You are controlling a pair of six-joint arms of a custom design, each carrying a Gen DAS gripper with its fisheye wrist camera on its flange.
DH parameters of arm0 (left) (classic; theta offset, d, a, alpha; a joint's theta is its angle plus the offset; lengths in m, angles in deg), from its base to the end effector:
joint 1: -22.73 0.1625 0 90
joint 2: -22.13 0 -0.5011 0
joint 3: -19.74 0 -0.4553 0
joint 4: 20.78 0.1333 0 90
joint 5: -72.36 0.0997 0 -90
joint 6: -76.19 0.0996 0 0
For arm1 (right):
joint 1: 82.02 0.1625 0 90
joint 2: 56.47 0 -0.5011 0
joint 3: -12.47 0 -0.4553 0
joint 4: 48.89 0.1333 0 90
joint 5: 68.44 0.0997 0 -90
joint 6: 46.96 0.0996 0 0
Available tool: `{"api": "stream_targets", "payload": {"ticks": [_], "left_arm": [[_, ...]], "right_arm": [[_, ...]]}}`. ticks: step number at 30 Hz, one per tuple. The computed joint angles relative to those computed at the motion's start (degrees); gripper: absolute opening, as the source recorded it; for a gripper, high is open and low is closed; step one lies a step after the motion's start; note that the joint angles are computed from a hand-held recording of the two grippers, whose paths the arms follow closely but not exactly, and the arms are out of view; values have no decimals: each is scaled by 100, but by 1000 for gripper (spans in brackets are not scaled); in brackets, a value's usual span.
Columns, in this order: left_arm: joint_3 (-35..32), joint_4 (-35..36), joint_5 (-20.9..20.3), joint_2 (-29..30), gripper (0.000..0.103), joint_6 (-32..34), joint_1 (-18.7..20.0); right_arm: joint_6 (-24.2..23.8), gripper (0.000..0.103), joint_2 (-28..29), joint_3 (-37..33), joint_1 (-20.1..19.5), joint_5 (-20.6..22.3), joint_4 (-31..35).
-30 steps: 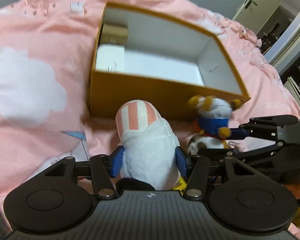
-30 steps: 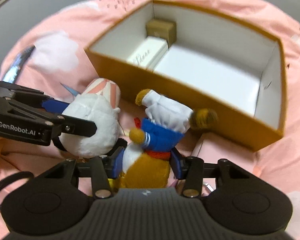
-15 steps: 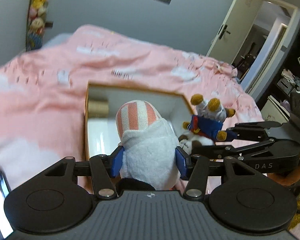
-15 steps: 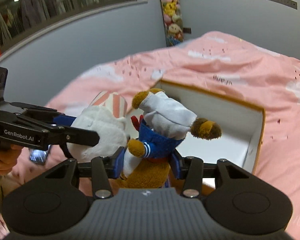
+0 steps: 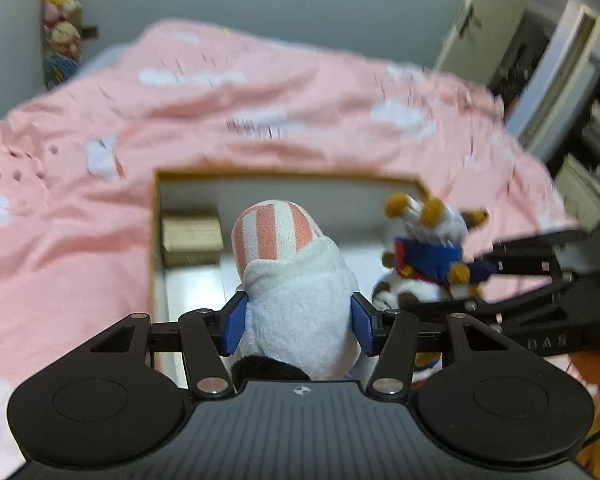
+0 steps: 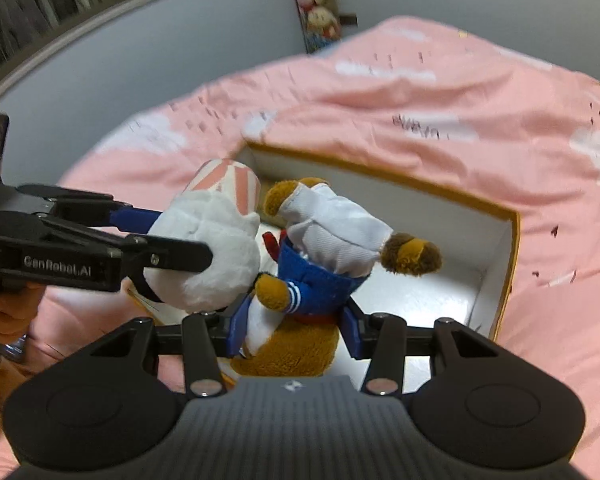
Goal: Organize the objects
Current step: 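Lift both plushes and carry them over the orange box, then lower the duck plush into the box and open the right gripper while the left gripper lowers the white plush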
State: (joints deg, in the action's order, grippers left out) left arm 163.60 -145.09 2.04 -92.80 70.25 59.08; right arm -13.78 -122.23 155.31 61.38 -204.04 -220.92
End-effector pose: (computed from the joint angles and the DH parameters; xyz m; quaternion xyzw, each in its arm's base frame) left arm -0.1390 -0.3094 0.3126 0.3907 0.9034 -0.1250 0.1252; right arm 0.3685 -0.1963 0.1148 0.1452 -0.9096 0.2944 0.2545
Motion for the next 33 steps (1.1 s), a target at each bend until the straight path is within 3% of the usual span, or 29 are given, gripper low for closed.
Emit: {"api": "stream_targets", "payload": {"ticks": [11, 20, 25, 33], "left_arm": [[-91, 701, 191, 742, 62, 435, 109], [219, 545, 714, 911, 64, 655, -130], [357, 200, 735, 822, 71, 880, -115], [329, 79, 273, 356, 77, 879, 110]], "right_arm": [[-831, 49, -44, 355, -1224, 1382, -418], [-1114, 50, 131, 329, -1814, 1908, -357], [-1208, 54, 194, 304, -1849, 1924, -471], [-1209, 66, 188, 263, -1383, 1293, -327]]}}
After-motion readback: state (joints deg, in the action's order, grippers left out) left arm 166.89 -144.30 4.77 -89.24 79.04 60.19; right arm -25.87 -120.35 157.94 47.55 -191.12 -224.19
